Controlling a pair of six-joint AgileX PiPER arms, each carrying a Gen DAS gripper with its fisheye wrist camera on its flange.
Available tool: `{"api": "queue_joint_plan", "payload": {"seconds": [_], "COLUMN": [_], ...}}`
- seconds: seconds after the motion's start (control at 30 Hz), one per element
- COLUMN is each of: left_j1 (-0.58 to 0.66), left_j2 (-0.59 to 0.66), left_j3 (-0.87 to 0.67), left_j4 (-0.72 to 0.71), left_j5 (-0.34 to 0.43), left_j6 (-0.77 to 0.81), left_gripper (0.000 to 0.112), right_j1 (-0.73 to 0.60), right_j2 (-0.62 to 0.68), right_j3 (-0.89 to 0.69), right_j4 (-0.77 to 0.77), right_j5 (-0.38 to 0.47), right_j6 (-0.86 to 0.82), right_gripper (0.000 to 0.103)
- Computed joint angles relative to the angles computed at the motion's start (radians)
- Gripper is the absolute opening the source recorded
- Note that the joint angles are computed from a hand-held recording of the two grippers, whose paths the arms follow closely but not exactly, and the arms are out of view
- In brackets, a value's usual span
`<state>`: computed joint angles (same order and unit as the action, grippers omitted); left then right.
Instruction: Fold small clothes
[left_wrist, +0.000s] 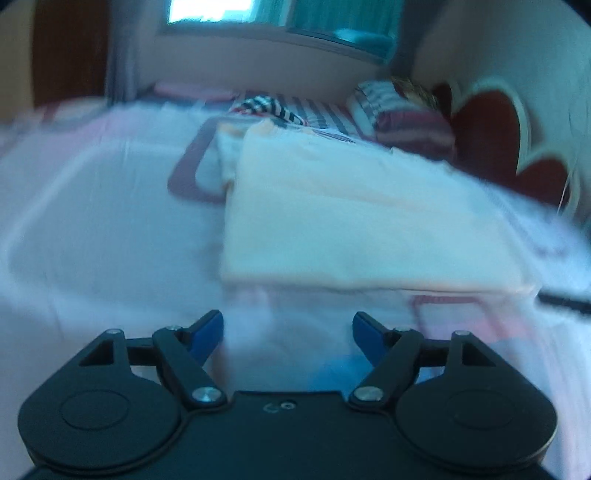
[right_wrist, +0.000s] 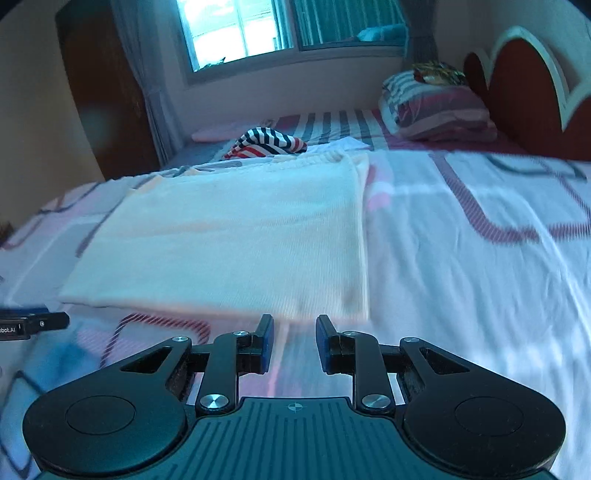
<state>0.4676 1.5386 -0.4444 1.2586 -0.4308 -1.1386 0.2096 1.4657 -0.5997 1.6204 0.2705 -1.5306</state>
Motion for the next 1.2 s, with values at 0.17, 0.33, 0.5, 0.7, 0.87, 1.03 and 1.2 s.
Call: {"api": "queue_joint_plan", "payload": {"seconds": [0.17,0.33,0.5,0.7,0.87,1.03,1.2], "left_j1": [0.012,0.013,-0.011,-0.163,-0.201,-0.137,-0.07], "left_j2": [0.053,0.191,0.317,0.39,0.402,0.397,0.43], "left_j3": [0.06,0.016,-0.075,-0.136,-0.127,-0.172,-0.157], "left_j4": [-0.158,-0.343,-0.468,-0.852,-1.009,-0.867,-0.769], "left_j5": [-0.179,-0.308,-0.385,-0.385,-0.398,-0.28,-0.372], "left_j6": [-0.137,-0.163,-0.138,-0.005,0.012,-0.044,-0.095], "left_gripper": [0.073,0.076,0.075,0.07,0.055,0.009,0.015], "right_j1": [0.025,0.1,0.16,0.213,0.228,0.234,0.241], "right_j2": [-0.059,-0.019,0.173,0.435,0.552,0.592,0.659], "right_j3": [0.032,-0.069,-0.294,-0.59,-0.687,-0.725,-0.794], "right_j4": [-0.028,-0.056,-0.074,-0.208,-0.163,-0.126,-0.238], "right_j5": [0.022,-0.003,-0.021,-0.052,-0.066,-0.05,-0.035], "right_j6": [0.068,0.118,0.165,0.329,0.311,0.273,0.366], "right_gripper": [0.02,0.008,0.001,0.001,0.001,0.001,0.0]}}
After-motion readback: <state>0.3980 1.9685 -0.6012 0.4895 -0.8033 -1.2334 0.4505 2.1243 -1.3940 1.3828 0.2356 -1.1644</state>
